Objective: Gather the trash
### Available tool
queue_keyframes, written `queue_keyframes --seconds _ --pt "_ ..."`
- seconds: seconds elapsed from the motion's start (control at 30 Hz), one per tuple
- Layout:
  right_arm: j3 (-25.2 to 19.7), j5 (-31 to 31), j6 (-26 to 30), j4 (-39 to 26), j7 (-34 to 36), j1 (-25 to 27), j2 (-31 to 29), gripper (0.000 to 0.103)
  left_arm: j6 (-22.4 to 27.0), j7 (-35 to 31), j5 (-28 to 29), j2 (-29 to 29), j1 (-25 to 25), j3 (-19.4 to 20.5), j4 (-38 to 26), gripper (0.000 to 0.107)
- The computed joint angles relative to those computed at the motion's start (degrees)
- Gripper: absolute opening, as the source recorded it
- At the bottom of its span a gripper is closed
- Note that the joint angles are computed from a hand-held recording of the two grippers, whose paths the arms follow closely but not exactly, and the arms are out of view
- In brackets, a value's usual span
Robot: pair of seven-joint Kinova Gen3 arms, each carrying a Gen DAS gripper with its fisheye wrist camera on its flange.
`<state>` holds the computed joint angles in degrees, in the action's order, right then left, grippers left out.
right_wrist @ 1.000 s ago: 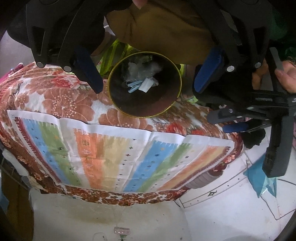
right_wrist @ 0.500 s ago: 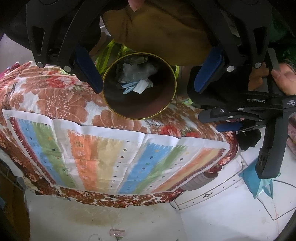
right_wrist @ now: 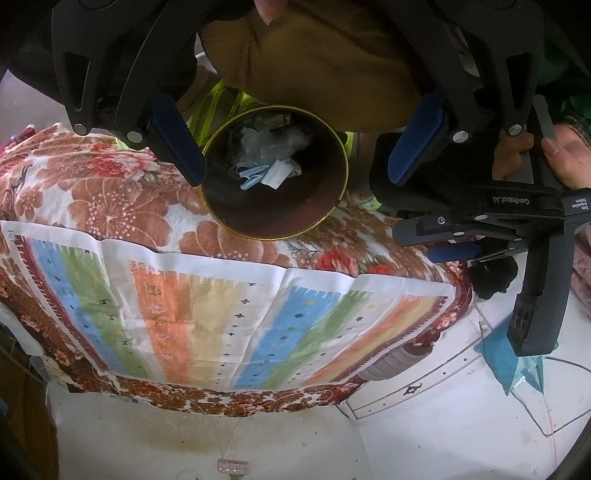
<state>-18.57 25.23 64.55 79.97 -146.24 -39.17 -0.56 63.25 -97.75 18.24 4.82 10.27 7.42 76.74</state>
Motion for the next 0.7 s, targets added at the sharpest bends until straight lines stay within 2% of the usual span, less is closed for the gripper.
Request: queue_keyframes --seconds 0.7 --pt "-0.1 0.0 0.0 0.0 -0.4 -0.1 -0.1 0.094 0.0 0.5 0.0 0.0 0.1 0.0 0.0 0.097"
